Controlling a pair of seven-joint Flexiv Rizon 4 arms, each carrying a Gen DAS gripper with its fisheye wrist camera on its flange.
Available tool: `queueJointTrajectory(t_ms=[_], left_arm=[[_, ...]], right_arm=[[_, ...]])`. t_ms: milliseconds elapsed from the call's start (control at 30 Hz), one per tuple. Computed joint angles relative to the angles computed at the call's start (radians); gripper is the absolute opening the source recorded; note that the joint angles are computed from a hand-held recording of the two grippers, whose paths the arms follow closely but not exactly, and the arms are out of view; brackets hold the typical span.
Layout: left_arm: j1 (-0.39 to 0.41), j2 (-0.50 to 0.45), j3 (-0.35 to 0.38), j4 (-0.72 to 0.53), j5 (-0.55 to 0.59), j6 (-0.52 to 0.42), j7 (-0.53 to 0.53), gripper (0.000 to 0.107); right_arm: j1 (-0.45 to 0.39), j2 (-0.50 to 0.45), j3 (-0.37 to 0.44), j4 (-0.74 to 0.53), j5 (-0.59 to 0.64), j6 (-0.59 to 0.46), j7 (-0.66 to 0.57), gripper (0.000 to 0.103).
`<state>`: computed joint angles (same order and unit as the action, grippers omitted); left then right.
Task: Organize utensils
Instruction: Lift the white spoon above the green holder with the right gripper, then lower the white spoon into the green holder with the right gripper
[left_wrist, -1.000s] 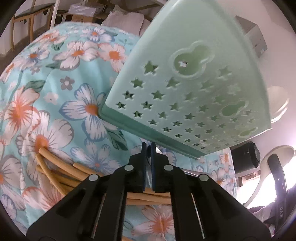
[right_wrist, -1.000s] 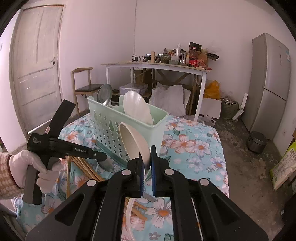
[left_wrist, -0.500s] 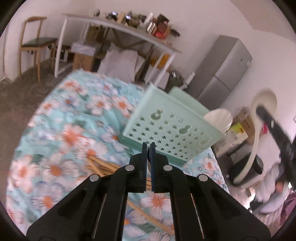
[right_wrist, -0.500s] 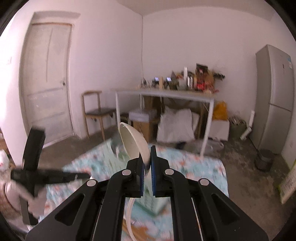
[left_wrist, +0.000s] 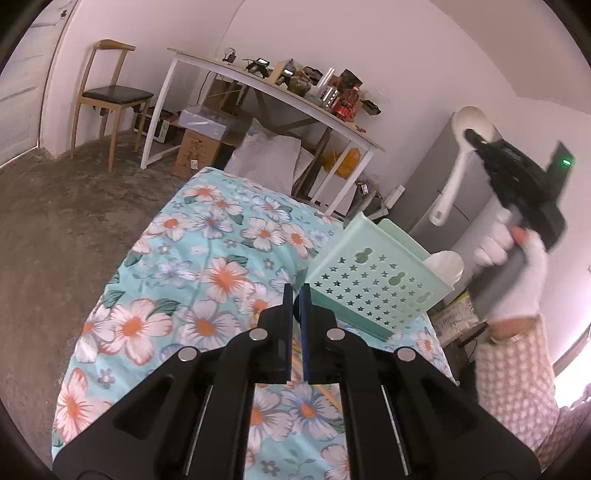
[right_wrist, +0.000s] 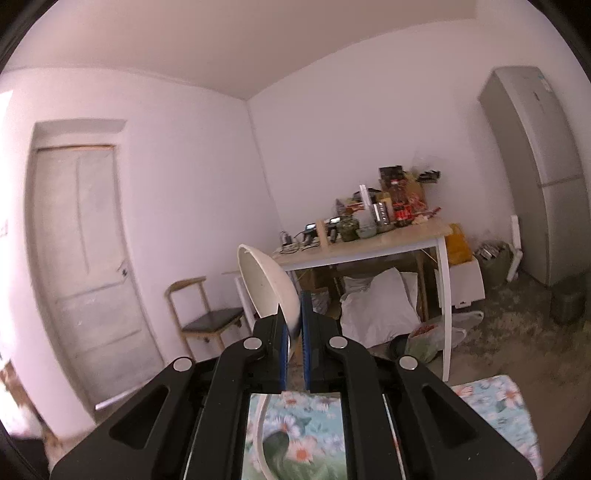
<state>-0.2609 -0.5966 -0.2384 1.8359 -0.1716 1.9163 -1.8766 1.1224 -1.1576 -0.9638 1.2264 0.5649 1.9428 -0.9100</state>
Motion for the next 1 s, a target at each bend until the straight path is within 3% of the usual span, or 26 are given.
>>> queueJointTrajectory(t_ms=[167,300,433,600,767,800,867,1000], left_arm=[[0.041,-0.007,-0.031,0.007,0.025,0.012,-0.008,0.003],[0.066,-0.021,-0.055,0.001,0.047,0.014,-0.014,0.003],[0.084,-0.031,-0.073,-0.002,0.06,0.015,-0.024,0.003],[0.079,-0.034,-0.069,-0.006,0.06,0.008,-0.03,0.003],[0.069,-0.032,-0.06,-0.008,0.054,0.004,-0.029,0.003],[0.069,-0.032,-0.06,-0.008,0.055,0.003,-0.029,0.003],[0.061,-0.031,-0.052,-0.01,0.05,0.002,-0.027,0.003],[0.033,-0.025,-0.026,-0.015,0.033,-0.002,-0.021,0.003]], right_arm=[[-0.008,-0.145,-0.159,-0.132,0.039,-0.19,0.174,0.006],[-0.013,-0.208,-0.247,-0.172,-0.016,-0.306,0.292,0.006],[-0.026,-0.211,-0.236,-0.181,-0.089,-0.359,0.33,0.007],[-0.018,-0.202,-0.228,-0.147,-0.159,-0.339,0.355,0.007],[-0.012,-0.14,-0.134,-0.082,-0.229,-0.286,0.33,0.009],[-0.016,-0.124,-0.105,-0.069,-0.24,-0.266,0.325,0.011],[-0.015,-0.103,-0.079,-0.039,-0.26,-0.23,0.33,0.037],[-0.021,-0.05,-0.012,0.023,-0.314,-0.143,0.335,0.043]])
